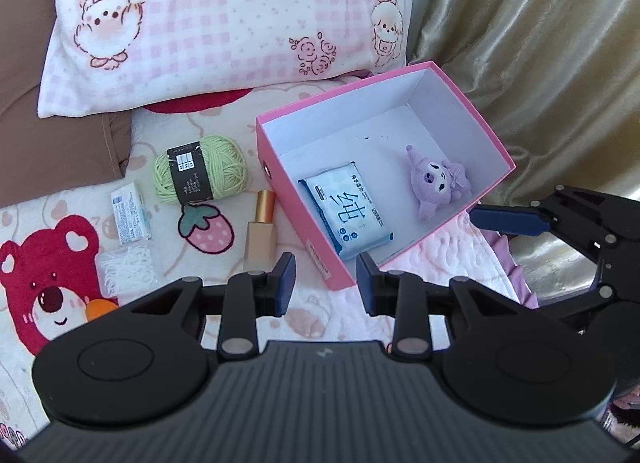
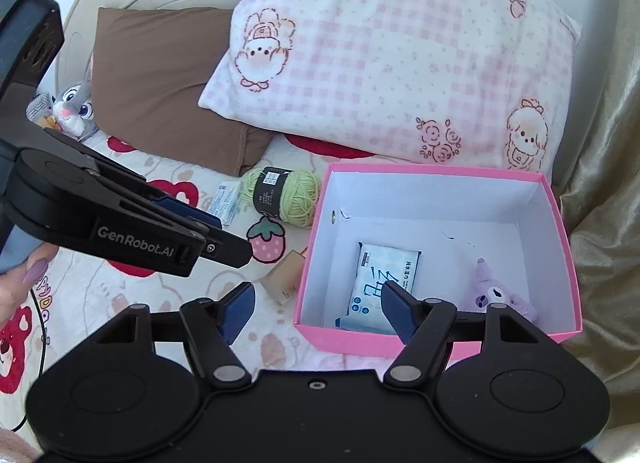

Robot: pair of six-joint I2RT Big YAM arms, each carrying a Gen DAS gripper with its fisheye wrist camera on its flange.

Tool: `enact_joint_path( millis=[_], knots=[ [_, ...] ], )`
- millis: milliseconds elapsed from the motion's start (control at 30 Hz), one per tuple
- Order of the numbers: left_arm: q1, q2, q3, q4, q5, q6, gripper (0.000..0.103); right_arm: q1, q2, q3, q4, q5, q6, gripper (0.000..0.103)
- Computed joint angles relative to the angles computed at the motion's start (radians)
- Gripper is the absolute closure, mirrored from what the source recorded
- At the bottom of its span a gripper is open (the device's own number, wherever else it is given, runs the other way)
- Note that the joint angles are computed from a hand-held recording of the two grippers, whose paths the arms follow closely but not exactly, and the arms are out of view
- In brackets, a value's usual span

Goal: Organize objects
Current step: 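Release the wet-wipes pack and lift the left tool away, then move the left tool to the clear cotton-swab box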

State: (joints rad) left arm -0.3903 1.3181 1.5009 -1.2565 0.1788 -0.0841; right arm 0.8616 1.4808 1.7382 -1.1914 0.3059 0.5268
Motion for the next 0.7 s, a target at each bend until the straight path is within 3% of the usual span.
enact_joint_path(
  millis=[267,433,567,700],
  knots=[
    [0.121,-0.097,-0.011,-0.101,0.055,0.065,0.066,0.075,0.016,0.056,0.028,0.002,-0.065,0.024],
    [0.24,-0.13,-0.001,-0.144,0.093,0.108,0.06,0.104,0.064,0.109,0.057,-0.036,-0.128,0.024],
    [0.314,-0.157,-0.041,-0.119,0.104,0.13,0.059,0.116,0.11,0.14,0.11,-0.067,-0.165,0.023],
    [0.403,-0.18,-0.116,-0.044,0.152,0.129,0.055,0.121,0.162,0.157,0.179,-0.105,-0.199,0.023]
  ],
)
